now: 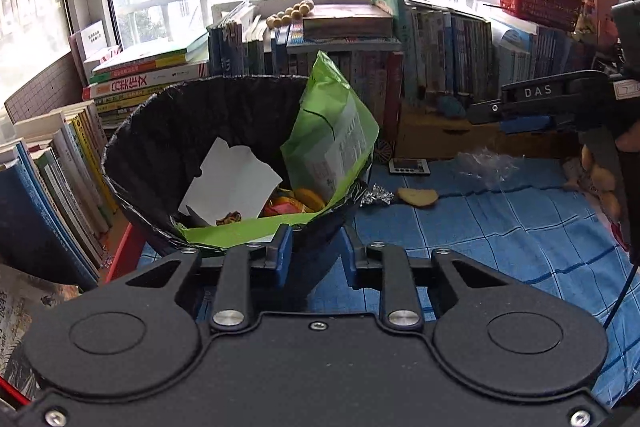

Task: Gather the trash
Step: 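Reach the right gripper to the large clear plastic bag and grasp it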

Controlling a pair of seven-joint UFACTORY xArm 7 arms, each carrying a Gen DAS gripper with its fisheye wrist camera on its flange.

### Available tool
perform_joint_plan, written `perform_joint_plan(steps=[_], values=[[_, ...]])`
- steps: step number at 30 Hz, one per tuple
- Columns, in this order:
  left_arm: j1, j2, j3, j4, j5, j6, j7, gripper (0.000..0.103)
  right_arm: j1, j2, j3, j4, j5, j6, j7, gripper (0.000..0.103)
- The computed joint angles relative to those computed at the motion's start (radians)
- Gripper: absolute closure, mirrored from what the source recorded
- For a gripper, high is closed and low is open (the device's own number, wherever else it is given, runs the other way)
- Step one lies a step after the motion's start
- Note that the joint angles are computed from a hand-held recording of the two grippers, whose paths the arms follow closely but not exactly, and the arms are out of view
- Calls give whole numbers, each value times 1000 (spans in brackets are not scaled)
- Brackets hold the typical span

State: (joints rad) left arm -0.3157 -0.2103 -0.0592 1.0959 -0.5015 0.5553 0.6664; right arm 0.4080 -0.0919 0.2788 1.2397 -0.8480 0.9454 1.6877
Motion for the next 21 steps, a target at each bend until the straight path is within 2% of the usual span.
perform_joint_plan(steps=[2,6,10,14,18,19,21], values=[[11,29,-14,17,44,2,-37,79,-4,-10,-4,-27,14,8,11,32],[9,42,-23,20,65,-35,-14,78,-23,-23,-11,-80,25,24,48,27],[15,47,-30,36,96,-23,-50,78,-46,-19,-18,-124,9,50,94,23],[12,38,-40,21,152,-65,-51,78,-68,0,-37,-155,-19,65,136,19],[25,75,-56,36,233,-53,-134,74,-83,56,-63,-150,-51,105,139,13],[24,84,-55,47,230,-42,-144,73,-84,74,-72,-144,-67,120,131,12],[22,99,-58,63,237,-40,-160,70,-86,105,-94,-142,-119,122,123,0]])
